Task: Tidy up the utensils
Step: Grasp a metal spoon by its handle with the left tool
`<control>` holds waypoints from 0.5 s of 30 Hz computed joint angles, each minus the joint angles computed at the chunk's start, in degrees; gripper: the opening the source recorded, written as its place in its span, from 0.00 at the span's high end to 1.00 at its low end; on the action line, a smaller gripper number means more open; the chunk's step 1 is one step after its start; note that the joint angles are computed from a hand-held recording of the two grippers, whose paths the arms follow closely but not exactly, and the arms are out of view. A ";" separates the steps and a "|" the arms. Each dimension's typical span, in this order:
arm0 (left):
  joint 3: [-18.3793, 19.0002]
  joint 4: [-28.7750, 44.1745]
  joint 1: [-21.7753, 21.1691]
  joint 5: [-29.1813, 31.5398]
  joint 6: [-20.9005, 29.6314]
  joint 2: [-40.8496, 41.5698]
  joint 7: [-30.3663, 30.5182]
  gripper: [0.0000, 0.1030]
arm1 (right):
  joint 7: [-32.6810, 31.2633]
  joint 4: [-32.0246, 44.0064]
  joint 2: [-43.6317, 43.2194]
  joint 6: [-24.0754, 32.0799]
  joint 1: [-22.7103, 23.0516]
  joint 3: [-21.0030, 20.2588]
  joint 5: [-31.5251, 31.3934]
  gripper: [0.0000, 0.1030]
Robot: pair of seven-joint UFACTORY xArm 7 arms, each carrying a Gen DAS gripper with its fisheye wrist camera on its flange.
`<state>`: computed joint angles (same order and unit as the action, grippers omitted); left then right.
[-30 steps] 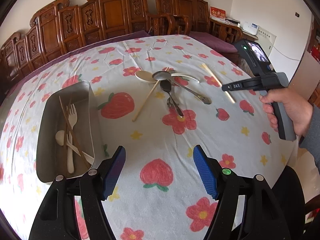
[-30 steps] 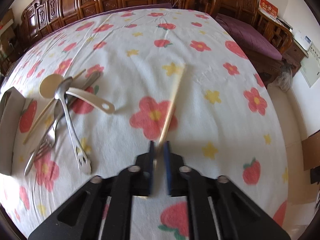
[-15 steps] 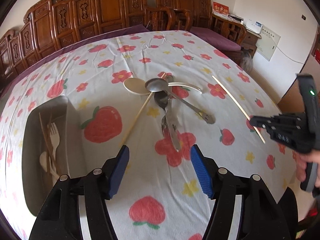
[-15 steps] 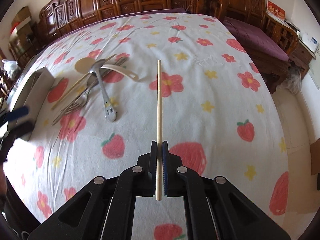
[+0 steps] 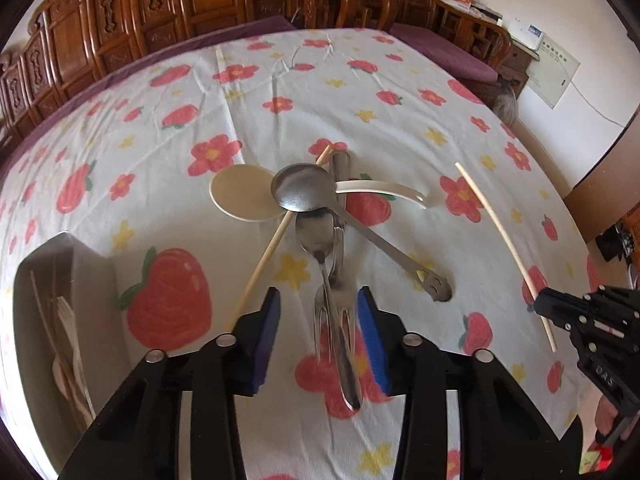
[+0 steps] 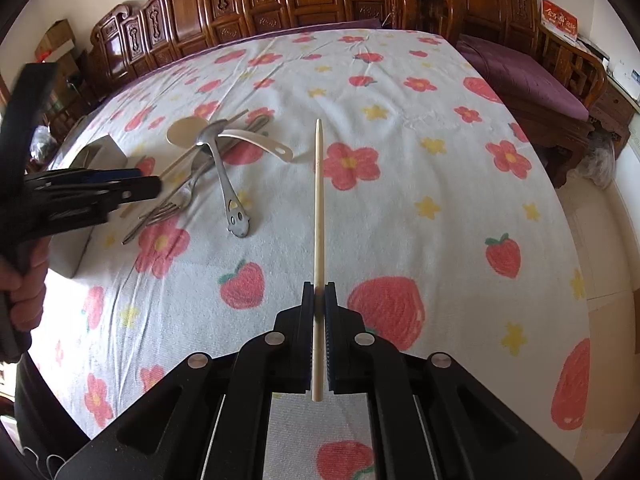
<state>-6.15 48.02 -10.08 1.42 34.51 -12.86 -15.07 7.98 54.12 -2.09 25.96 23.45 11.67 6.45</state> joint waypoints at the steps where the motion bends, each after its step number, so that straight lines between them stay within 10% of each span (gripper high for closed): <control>1: 0.36 1.10 -0.02 -0.77 0.75 1.23 0.29 0.70 | -0.04 -0.04 -0.10 0.01 0.01 -0.02 0.24 0.94; 15: 0.66 7.84 0.13 -0.98 6.43 8.09 0.49 0.82 | -1.97 0.23 0.30 -0.06 0.39 0.08 2.68 0.94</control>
<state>-5.49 55.86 -9.95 0.44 40.94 -4.77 -14.58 6.01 54.36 -1.79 25.91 23.84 11.75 9.13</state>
